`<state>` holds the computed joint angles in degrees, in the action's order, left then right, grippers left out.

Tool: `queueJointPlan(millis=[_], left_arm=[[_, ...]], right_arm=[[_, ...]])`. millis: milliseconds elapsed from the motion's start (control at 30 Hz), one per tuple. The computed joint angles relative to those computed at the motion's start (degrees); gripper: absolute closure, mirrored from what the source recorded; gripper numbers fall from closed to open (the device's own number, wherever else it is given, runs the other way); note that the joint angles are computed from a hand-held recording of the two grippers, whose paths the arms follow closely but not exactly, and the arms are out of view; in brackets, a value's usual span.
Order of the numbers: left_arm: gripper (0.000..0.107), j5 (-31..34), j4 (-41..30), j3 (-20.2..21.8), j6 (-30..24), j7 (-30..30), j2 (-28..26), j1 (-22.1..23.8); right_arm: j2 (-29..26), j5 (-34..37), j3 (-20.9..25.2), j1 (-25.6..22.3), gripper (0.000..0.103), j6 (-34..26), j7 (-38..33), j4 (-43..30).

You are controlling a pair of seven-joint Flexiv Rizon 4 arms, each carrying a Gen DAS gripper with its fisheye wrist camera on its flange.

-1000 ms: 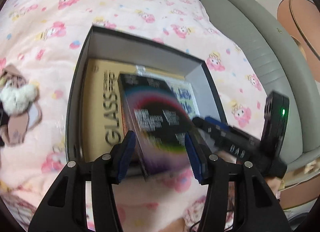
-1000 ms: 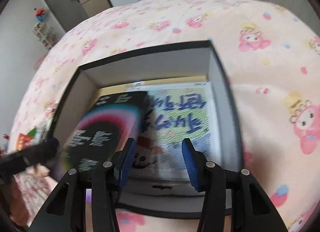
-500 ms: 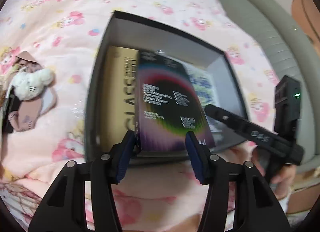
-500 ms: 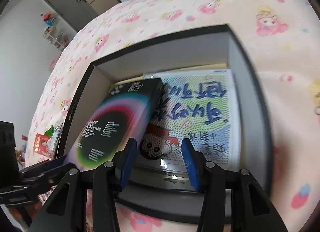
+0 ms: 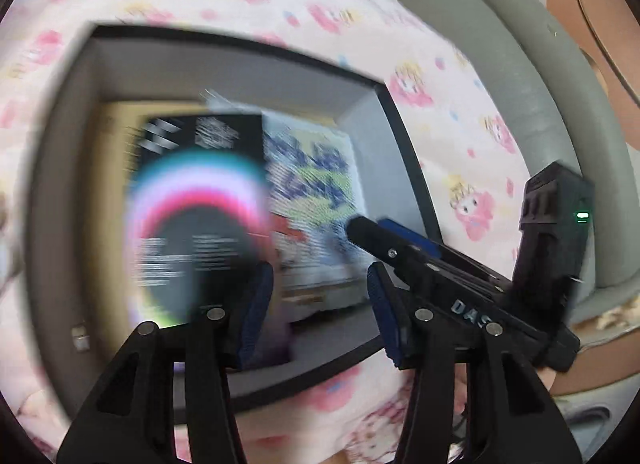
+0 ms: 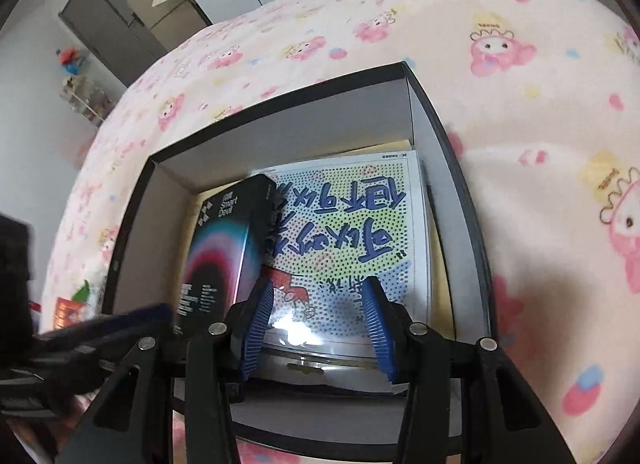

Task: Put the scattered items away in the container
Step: 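Lower the Smart Devil box into the black box beside the bead-art card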

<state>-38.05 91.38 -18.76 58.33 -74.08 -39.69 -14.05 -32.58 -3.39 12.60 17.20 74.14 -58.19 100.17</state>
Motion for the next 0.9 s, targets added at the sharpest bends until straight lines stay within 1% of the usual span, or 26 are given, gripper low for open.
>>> queueJointPlan(millis=[33, 67, 100, 167, 267, 300, 333, 400, 467, 567, 633, 700, 733, 833, 900], left_arm=[[0.061, 0.9, -1.6, 0.3, -1.3, -0.6, -1.2, -0.6], [0.061, 0.4, -2.1, -0.3, -1.6, -0.3, -1.9, -0.4], [0.061, 0.2, -2.7, -0.4, -2.1, -0.6, -2.5, -0.3], [0.063, 2.0, -4.0, 1.7, -2.5, -3.3, -3.2, -1.5], [0.063, 6.5, -5.8, 5.3, -4.2, -8.0, -3.9, -3.0], [0.066, 8.6, -6.6, 6.7, -4.8, -9.7, -4.1, -3.7], [0.068, 9.3, -6.7, 6.6, -4.9, -9.9, -4.2, -3.4], [0.068, 8.8, -6.1, 5.2, -4.9, -9.6, -4.1, -2.1], [0.068, 9.4, -6.4, 5.1, -4.9, -9.7, -3.9, -1.8], [0.068, 12.0, -9.8, 6.5, -7.0, -10.7, -4.8, -2.5], [0.068, 15.1, -13.4, 8.4, -9.1, -12.3, -6.2, -3.8], [0.068, 17.7, -18.5, 10.1, -13.2, -14.3, -8.8, -4.6], [0.068, 18.4, -20.0, 10.5, -14.6, -15.5, -9.7, -4.8], [0.072, 20.7, -21.5, 11.6, -14.7, -17.6, -10.4, -5.2], [0.073, 20.4, -21.5, 11.1, -14.9, -18.6, -10.5, -4.6]], right_arm=[[-0.1, 0.6, 0.5, -0.5, 0.063, 0.6, -0.4, 0.0], [0.0, 0.6, 0.0, -0.2, 0.068, 0.6, 0.3, 0.2], [-0.3, 1.0, 0.3, -0.6, 0.07, 0.8, 0.4, -0.2], [-0.7, 1.9, 1.5, -1.5, 0.069, 0.9, -0.5, -0.7], [-0.7, 0.4, 0.1, -0.1, 0.069, -0.5, -0.2, -1.1], [-0.7, 0.0, -0.1, 0.1, 0.069, -0.8, -0.2, -1.1], [-0.7, -0.2, -0.1, 0.2, 0.069, -1.2, -0.4, -1.3], [-0.8, -0.4, -0.2, 0.4, 0.069, -1.6, -0.6, -1.7], [-1.5, -0.6, 0.1, 0.0, 0.069, -3.3, -1.3, -3.5], [-3.8, 0.4, 1.6, -1.4, 0.069, -7.8, -4.2, -8.8], [-5.2, 0.2, 0.9, -0.8, 0.069, -9.8, -5.1, -11.6], [-6.2, 0.2, 0.1, -0.2, 0.069, -11.0, -5.1, -13.3], [-6.4, 0.6, 0.0, -0.2, 0.069, -11.1, -5.1, -13.5], [-6.3, 2.0, 0.5, -0.6, 0.069, -11.7, -6.0, -13.0], [-6.0, 1.7, 0.0, -0.3, 0.069, -12.0, -6.5, -12.4]])
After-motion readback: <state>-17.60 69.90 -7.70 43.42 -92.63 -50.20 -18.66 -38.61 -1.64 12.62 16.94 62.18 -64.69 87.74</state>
